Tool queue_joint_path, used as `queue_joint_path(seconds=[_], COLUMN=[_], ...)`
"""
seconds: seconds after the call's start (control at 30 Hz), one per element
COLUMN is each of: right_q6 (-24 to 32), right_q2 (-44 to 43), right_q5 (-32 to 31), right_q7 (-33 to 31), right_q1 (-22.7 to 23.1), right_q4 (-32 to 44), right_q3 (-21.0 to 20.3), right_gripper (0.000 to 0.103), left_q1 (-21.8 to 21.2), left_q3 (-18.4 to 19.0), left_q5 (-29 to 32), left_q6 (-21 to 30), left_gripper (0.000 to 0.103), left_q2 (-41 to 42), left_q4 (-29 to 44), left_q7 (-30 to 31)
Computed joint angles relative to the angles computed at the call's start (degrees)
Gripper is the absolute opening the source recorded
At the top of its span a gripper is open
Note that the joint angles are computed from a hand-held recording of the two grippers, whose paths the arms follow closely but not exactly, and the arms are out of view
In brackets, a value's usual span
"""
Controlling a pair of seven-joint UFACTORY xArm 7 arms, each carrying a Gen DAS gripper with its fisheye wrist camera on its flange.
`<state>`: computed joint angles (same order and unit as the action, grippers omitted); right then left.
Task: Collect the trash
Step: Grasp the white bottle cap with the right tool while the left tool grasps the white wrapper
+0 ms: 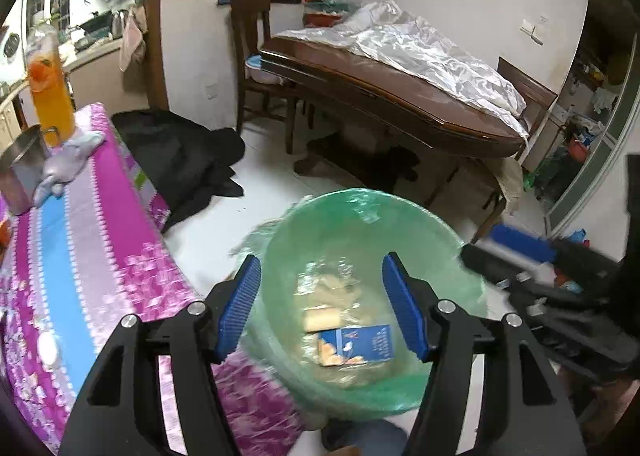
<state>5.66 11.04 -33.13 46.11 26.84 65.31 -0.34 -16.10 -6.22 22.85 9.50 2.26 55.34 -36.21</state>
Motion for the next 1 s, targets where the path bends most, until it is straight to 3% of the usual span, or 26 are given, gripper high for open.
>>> queue_joint_path(seconds=[0.03,0.1,0.17,0.33,0.43,0.77,0.9,1.0], right_q6=[-2.5,-6.0,-7.5,-7.4,-4.9,3.1,7.7,11.7], right_q2=[-0.7,-0.7,0.6,9.1,14.5,27.7,33.1,37.6], right_q5=[-5.1,-11.5,-11.3,-0.4,2.5,8.3,11.1,13.1], right_q7=[4.8,10.4,9.7,-4.6,-9.3,-18.1,-21.3,-23.5], right_q1=[3.7,6.4,7.0,1.3,2.2,13.4,17.2,20.1], right_q4=[-0.6,-0.6,0.5,8.0,14.0,34.1,43.4,51.2], right_q3=[-3.4,-5.3,-3.8,11.5,15.4,14.3,13.1,11.6], right_gripper=[0.055,0.055,0.055,0.055,0.055,0.055,0.057,0.06], left_q1=[0.2,2.2,5.5,13.6,17.0,27.6,29.6,30.1], left_q3=[0.5,0.9,0.7,0.7,3.1,12.1,14.6,16.0], left_q5=[2.2,7.4,9.1,9.1,6.8,0.2,-2.1,-3.7], left_q6=[-0.1,-0.8,-1.9,-2.0,-1.1,1.6,1.6,1.1], left_gripper=[0.061,0.061,0.061,0.061,0.061,0.061,0.061,0.069], left_q2=[-1.5,-5.4,-10.0,-20.2,-26.2,-37.1,-38.5,-37.3], left_q4=[-1.6,-5.8,-10.7,-20.5,-25.6,-34.0,-34.9,-34.6], left_q7=[-1.5,-5.5,-7.4,-7.3,-4.0,7.5,12.8,17.2])
